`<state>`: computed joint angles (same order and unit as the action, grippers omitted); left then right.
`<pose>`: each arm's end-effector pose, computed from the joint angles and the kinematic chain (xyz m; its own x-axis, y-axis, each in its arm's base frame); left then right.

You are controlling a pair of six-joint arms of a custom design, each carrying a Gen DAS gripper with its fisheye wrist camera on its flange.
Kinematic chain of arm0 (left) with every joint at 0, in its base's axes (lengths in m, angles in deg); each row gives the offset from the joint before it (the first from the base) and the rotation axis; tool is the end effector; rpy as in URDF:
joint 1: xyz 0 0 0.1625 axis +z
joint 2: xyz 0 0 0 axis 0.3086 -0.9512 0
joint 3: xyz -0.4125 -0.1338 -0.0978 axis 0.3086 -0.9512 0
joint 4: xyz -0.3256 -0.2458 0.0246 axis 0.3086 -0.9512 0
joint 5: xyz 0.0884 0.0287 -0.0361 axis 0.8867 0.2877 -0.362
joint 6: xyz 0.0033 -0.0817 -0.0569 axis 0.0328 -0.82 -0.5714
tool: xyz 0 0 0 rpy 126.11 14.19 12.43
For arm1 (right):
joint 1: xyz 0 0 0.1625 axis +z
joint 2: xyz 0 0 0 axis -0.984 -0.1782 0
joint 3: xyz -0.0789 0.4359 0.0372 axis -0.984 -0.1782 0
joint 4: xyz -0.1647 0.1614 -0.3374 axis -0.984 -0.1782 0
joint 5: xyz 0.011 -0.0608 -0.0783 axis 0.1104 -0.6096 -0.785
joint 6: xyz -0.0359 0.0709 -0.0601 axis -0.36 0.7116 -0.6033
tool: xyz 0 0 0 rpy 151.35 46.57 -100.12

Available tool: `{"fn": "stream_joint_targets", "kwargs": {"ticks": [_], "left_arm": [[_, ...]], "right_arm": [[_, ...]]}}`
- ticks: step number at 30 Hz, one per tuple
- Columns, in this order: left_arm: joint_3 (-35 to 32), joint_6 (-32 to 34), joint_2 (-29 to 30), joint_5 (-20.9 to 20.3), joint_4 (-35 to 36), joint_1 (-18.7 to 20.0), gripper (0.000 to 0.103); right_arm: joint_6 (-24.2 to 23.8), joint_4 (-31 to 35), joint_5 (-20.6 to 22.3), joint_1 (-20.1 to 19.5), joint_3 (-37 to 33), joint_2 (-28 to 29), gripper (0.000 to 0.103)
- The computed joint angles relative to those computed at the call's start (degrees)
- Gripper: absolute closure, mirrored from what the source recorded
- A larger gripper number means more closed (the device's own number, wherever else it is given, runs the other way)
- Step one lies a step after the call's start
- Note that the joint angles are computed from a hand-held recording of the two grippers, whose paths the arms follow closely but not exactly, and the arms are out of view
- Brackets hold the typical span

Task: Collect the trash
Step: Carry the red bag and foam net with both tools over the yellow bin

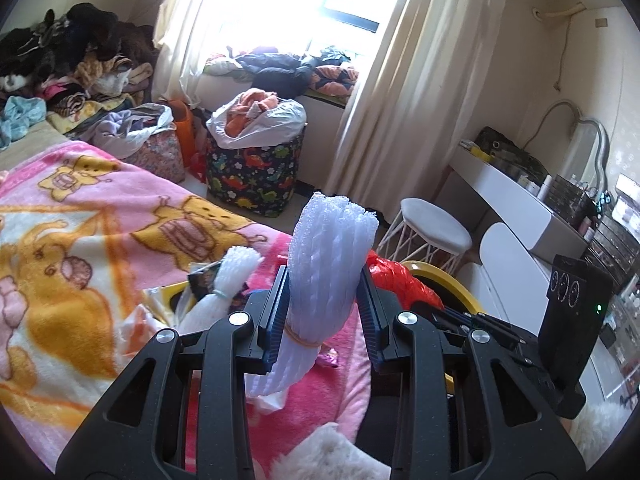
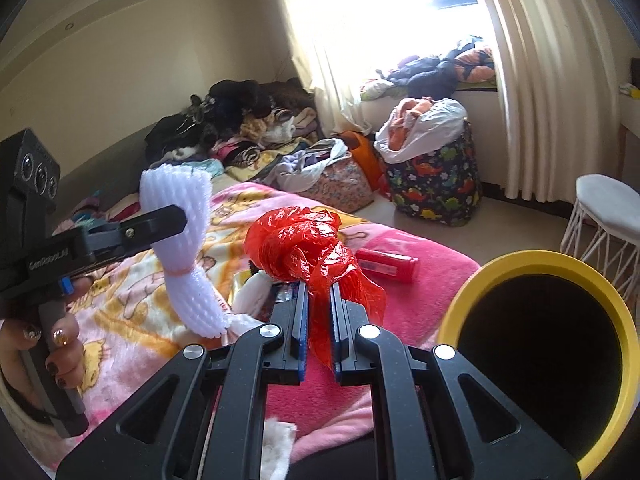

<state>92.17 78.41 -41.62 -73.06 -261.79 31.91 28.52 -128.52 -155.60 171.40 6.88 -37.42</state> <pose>-0.3253 -0.7191 0.1394 -0.8768 -0.1458 -0.4583 0.3502 0.4594 -0.8163 0.1758 -0.7936 0.2333 -0.6453 -0.7177 0.2619 -0.7346 0.4888 -0.4705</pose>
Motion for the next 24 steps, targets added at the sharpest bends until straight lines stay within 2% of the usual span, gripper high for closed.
{"fn": "stream_joint_targets", "kwargs": {"ticks": [24], "left_arm": [[-9.9, 1.9, 6.2, -3.8, 6.8, 0.2, 0.077]], "right_arm": [[6.9, -4.0, -1.8, -3.9, -2.5, -1.1, 0.094]]}}
